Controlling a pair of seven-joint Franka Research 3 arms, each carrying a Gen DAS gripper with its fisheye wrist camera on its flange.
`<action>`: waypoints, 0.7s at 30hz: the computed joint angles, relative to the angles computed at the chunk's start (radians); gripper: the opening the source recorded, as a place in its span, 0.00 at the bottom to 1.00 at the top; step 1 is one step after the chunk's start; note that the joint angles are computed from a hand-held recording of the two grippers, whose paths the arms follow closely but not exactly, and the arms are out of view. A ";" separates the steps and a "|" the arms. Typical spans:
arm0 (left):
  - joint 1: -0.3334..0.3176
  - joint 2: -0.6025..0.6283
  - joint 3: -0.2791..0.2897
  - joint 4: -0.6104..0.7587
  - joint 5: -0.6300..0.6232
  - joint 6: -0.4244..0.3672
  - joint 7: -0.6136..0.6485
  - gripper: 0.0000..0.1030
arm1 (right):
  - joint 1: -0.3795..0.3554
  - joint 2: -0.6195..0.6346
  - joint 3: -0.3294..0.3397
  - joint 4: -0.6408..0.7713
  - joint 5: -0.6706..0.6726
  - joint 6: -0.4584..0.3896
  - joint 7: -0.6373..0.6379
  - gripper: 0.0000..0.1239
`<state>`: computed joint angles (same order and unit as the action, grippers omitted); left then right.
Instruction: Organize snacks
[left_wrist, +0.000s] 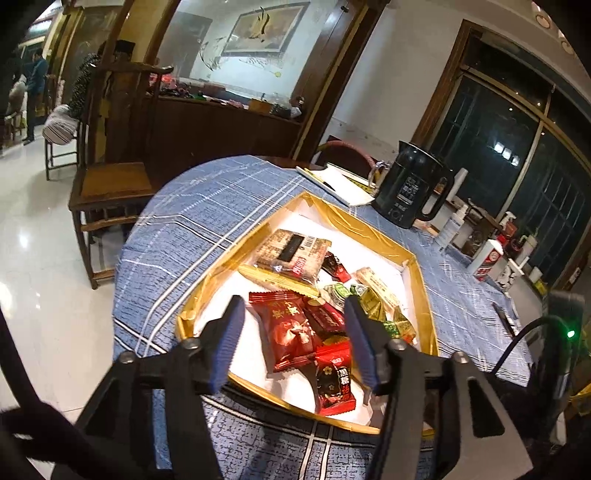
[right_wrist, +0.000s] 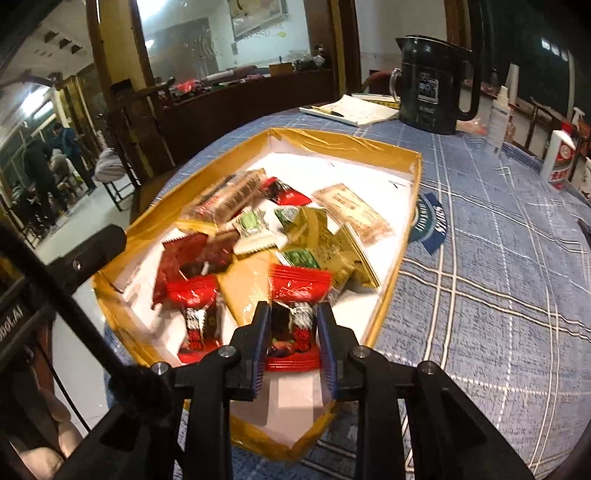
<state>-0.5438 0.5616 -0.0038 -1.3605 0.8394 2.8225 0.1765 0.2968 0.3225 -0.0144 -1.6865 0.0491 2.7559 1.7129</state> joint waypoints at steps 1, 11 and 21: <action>-0.008 -0.002 0.007 0.001 0.007 -0.015 -0.007 0.63 | -0.006 -0.002 0.008 -0.004 0.013 0.011 -0.012 0.21; -0.076 -0.028 0.015 0.036 0.141 -0.231 -0.067 0.75 | -0.020 -0.089 0.030 -0.122 0.106 0.162 -0.088 0.35; -0.129 -0.028 -0.048 0.103 0.264 -0.461 -0.052 0.89 | -0.005 -0.218 -0.003 -0.299 0.022 0.278 -0.009 0.48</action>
<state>-0.6733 0.5333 -0.0520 -1.2575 1.1037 2.3612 0.1241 0.2915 0.1041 -0.0171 -1.9857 0.0711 3.0336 1.7042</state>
